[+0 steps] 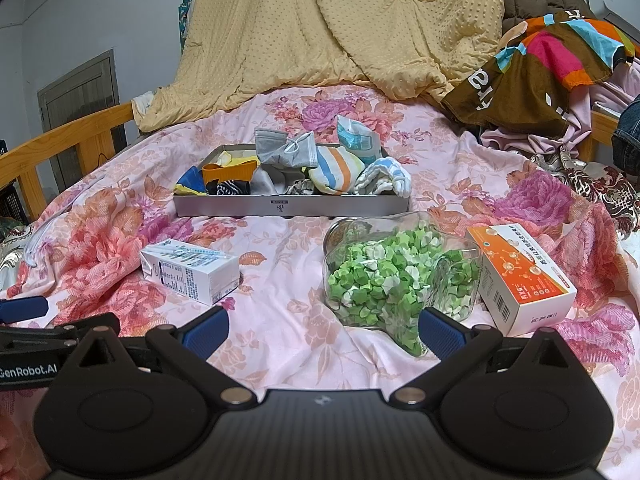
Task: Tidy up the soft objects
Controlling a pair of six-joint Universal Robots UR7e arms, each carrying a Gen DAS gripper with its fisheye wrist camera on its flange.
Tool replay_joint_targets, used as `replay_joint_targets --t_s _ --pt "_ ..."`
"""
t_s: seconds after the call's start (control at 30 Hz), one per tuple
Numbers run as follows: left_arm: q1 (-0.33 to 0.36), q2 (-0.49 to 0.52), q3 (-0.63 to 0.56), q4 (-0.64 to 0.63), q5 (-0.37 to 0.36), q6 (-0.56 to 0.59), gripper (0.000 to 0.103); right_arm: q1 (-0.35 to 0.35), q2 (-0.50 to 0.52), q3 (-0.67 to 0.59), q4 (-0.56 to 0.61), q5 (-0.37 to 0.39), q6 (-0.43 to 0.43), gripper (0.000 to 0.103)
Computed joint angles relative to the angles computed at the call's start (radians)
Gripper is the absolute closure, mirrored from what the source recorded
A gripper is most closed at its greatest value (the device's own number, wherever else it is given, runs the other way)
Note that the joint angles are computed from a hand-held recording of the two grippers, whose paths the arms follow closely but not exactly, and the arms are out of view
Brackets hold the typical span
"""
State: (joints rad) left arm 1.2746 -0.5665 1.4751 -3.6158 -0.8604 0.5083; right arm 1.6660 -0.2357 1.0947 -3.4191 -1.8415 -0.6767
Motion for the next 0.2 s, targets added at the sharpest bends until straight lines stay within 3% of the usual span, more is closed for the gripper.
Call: replay_joint_targets --t_s 0.2 --pt "0.0 0.003 -0.001 -0.002 0.002 0.008 0.001 0.0 -0.007 0.015 -0.003 -0.002 0.002 0.0"
